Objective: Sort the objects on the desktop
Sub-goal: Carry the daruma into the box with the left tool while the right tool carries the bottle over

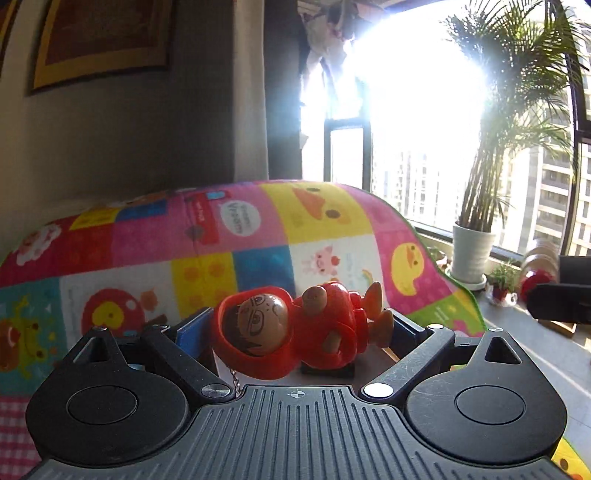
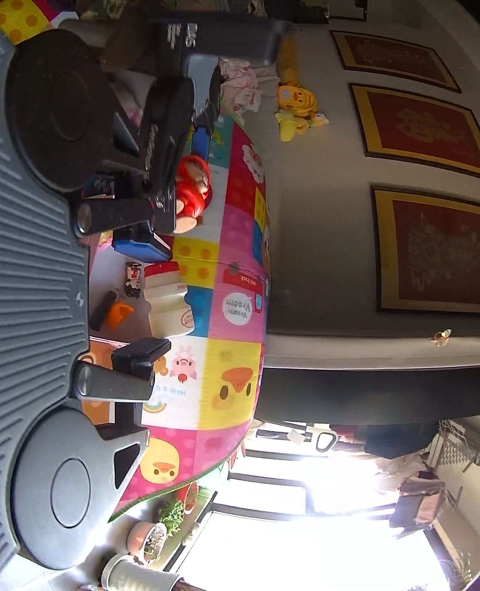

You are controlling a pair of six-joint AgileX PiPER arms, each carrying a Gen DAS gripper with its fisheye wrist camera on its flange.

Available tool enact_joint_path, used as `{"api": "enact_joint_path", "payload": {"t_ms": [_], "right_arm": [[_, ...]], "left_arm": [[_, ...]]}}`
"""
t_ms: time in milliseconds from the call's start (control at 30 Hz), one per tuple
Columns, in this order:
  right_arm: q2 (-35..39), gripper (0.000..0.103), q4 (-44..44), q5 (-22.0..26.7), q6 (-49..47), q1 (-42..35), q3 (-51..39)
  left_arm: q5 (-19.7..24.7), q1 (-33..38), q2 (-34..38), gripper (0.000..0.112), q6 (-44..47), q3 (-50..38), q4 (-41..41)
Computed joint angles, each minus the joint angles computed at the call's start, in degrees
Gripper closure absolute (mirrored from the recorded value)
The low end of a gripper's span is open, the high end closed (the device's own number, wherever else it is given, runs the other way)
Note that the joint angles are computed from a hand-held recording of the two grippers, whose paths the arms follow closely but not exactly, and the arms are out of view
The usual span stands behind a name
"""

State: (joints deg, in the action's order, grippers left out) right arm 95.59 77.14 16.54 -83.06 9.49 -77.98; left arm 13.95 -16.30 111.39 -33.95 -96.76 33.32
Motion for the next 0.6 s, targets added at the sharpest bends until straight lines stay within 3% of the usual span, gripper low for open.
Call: {"api": "enact_joint_path", "payload": {"t_ms": [167, 333, 400, 467, 600], "right_arm": [[5.7, 0.059, -7.3, 1.0, 7.3, -0.6, -4.7], [12.9, 0.059, -19.7, 0.8, 21.3, 0.0, -11.2], [15.0, 0.059, -23.2, 0.9, 25.4, 0.2, -13.2], [16.7, 0.059, -25.4, 1.3, 27.7, 0.3, -14.7], [20.7, 0.059, -37.8, 2.3, 40.3, 1.3, -19.4]], "left_arm": [[5.0, 1.1, 14.8, 0.014, 12.2, -18.0, -12.7], [10.7, 3.1, 25.7, 0.012, 24.2, -32.6, -27.4], [9.7, 4.4, 24.9, 0.011, 28.7, -30.5, -34.0], [5.5, 5.5, 21.4, 0.01, 31.9, -23.6, -37.1], [-5.3, 7.2, 11.0, 0.009, 27.4, -4.0, -30.9]]}}
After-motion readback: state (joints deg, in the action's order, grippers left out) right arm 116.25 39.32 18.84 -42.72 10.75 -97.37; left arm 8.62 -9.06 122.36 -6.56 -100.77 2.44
